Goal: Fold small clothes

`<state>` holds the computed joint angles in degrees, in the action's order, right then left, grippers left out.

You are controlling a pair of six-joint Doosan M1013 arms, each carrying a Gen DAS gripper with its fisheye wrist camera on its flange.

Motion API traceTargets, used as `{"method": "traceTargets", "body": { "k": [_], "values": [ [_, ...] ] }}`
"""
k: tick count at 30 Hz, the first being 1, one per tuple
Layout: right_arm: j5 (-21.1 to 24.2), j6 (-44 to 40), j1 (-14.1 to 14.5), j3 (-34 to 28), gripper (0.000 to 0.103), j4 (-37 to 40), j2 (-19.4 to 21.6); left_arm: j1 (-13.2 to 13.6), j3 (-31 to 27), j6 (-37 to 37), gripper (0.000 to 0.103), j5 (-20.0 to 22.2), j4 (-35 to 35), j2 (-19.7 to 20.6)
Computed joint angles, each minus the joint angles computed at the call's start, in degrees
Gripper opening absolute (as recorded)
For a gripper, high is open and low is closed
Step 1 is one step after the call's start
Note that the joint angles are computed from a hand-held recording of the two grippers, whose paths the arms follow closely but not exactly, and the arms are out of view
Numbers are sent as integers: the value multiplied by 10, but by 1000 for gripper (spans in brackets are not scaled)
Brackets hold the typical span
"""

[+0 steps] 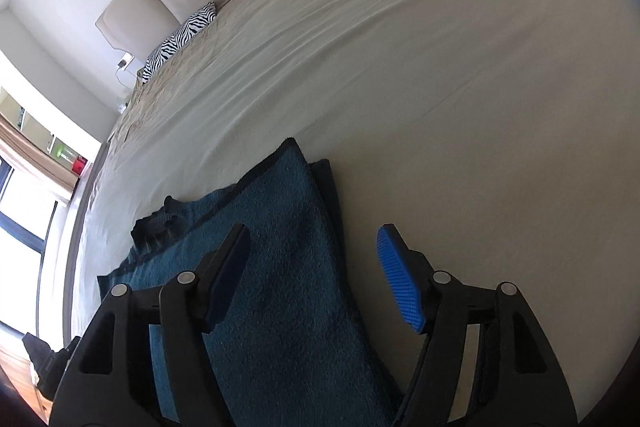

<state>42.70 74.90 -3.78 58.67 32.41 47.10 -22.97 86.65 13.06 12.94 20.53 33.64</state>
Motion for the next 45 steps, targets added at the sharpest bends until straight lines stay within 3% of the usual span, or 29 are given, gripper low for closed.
{"method": "traceTargets", "body": {
  "k": [5,10,12,15,23,25,29,31,32,35,45],
  "values": [
    [-14,-44,7,60,45,-43,-29,-18,4,-75,52,33,84,1],
    [-49,-78,8,119,41,-70,-55,-26,14,-107,45,51,135,-2],
    [-52,-77,11,128,34,-89,-58,-26,18,-103,35,52,128,-2],
    [-74,-89,14,145,31,-91,-66,-31,19,-123,29,68,153,-2],
    [-87,-89,12,154,26,-87,-74,-35,3,-56,29,98,107,7],
    [-83,-88,10,153,26,-82,-73,-36,3,-72,35,104,122,6],
    [-83,-101,5,158,26,-62,-76,-38,-1,-62,35,111,123,7],
    [-86,-109,4,161,25,-55,-77,-38,-6,-34,23,112,104,10],
    [-90,-108,4,164,16,-59,-79,-38,-9,-17,15,112,92,12],
    [-103,-109,5,171,9,-66,-83,-45,-17,-28,13,136,122,14],
    [-127,-119,4,196,5,-62,-103,-55,-9,-63,11,150,175,5]
  ]
}}
